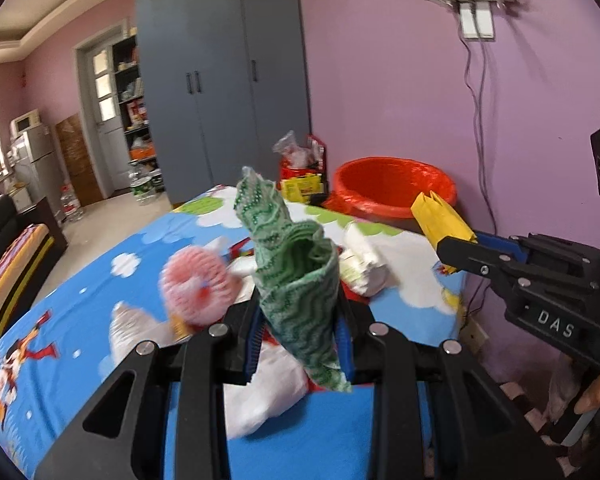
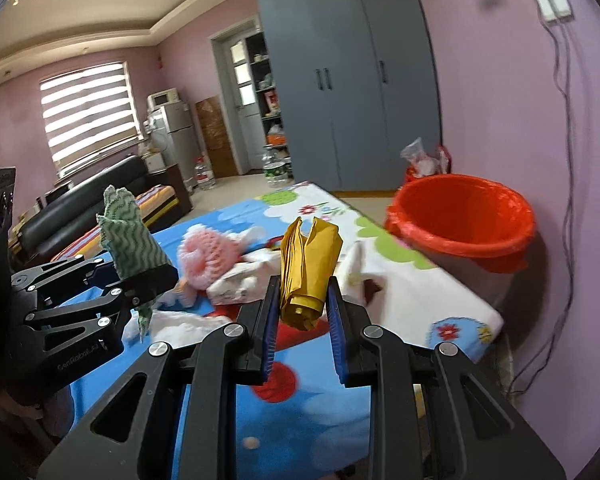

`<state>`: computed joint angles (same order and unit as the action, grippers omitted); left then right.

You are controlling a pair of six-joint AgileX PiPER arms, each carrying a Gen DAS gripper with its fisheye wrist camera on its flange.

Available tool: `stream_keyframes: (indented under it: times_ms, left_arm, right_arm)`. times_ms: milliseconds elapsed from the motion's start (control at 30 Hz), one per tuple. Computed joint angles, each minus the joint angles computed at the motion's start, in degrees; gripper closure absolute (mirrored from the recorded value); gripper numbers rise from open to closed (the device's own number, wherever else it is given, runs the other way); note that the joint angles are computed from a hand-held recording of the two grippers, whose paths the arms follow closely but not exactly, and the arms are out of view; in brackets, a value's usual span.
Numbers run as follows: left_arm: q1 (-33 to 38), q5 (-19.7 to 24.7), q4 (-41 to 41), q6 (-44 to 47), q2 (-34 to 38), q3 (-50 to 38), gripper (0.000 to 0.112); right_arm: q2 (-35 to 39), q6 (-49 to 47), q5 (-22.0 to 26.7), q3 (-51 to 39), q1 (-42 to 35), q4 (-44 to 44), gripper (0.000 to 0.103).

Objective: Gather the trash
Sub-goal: 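Carry the green cloth and yellow napkin over the red bin with both grippers, then open both grippers to drop the cloth and napkin into the bin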

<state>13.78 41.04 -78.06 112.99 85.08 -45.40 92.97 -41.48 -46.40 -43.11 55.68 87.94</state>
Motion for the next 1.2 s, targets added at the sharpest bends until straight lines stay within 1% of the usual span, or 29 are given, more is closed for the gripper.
stream_keyframes:
  times_ms: [100, 233, 400, 533, 633, 667, 800, 833, 900, 933, 1000, 1033, 1133, 1167, 1200]
  left_arm:
    - [-5.28, -1.88, 1.02, -4.08, 1.53, -2.41, 0.082]
    - [-10.37, -2.91, 2.12, -8.81, 3.56, -5.94, 0.082]
    - [-17.51, -6.22, 1.72, -12.07, 6.13, -10.81, 0.082]
    - [-22.7, -9.01, 4.54, -17.85, 10.05, -16.53, 0.082]
    - [-26.52, -9.91, 10.5, -26.51, 15.26, -23.86, 0.082]
    - [-27.91, -10.2, 13.05, -30.17, 17.51, -27.06, 0.082]
    - [-32.17, -10.56, 23.02, -43.15, 25.91, -39.73, 0.082]
    - [-33.3, -10.16, 26.5, -47.53, 28.85, -44.47, 0.082]
    - [-34.83, -9.68, 30.39, -52.72, 32.61, -50.35, 0.081]
    - [-35.73, -9.05, 33.18, -56.16, 35.46, -54.83, 0.081]
    - [-36.67, -8.53, 36.13, -59.55, 39.03, -59.89, 0.08]
    - [-37.27, -8.23, 38.12, -61.96, 41.1, -63.0, 0.08]
    - [-38.78, -4.85, 44.58, -69.64, 48.65, -75.04, 0.08]
    - [-39.24, -2.69, 46.65, -72.1, 52.1, -80.77, 0.079]
    - [-39.63, -0.46, 48.68, -74.41, 55.33, -86.5, 0.073]
  right_arm:
    - [-2.53, 1.05, -1.0, 2.9, -1.81, 0.16, 0.079]
    - [-5.99, 2.16, -1.05, 6.78, -5.57, -0.34, 0.079]
    - [-8.71, 2.66, 2.05, 9.68, -12.49, -3.07, 0.079]
    - [-9.38, 2.86, 7.17, 10.27, -20.81, -8.24, 0.079]
    - [-8.85, 3.4, 11.7, 9.72, -28.0, -13.82, 0.079]
    - [-8.23, 4.59, 13.76, 9.26, -31.24, -16.9, 0.079]
    - [-4.79, 10.03, 19.05, 6.9, -40.68, -27.2, 0.079]
    - [-3.4, 11.9, 20.42, 5.82, -43.45, -30.59, 0.079]
    - [-0.64, 16.05, 22.82, 3.52, -48.08, -37.41, 0.079]
    - [0.66, 18.03, 23.53, 2.52, -49.71, -40.29, 0.079]
    - [3.8, 22.61, 24.62, 0.06, -53.15, -46.91, 0.079]
    - [4.81, 24.0, 24.62, -0.68, -53.89, -48.65, 0.079]
    - [9.85, 32.96, 25.53, -4.8, -58.5, -59.68, 0.078]
    - [11.09, 34.56, 25.21, -5.69, -59.27, -61.77, 0.073]
    - [12.25, 35.06, 25.17, -6.58, -59.87, -62.7, 0.069]
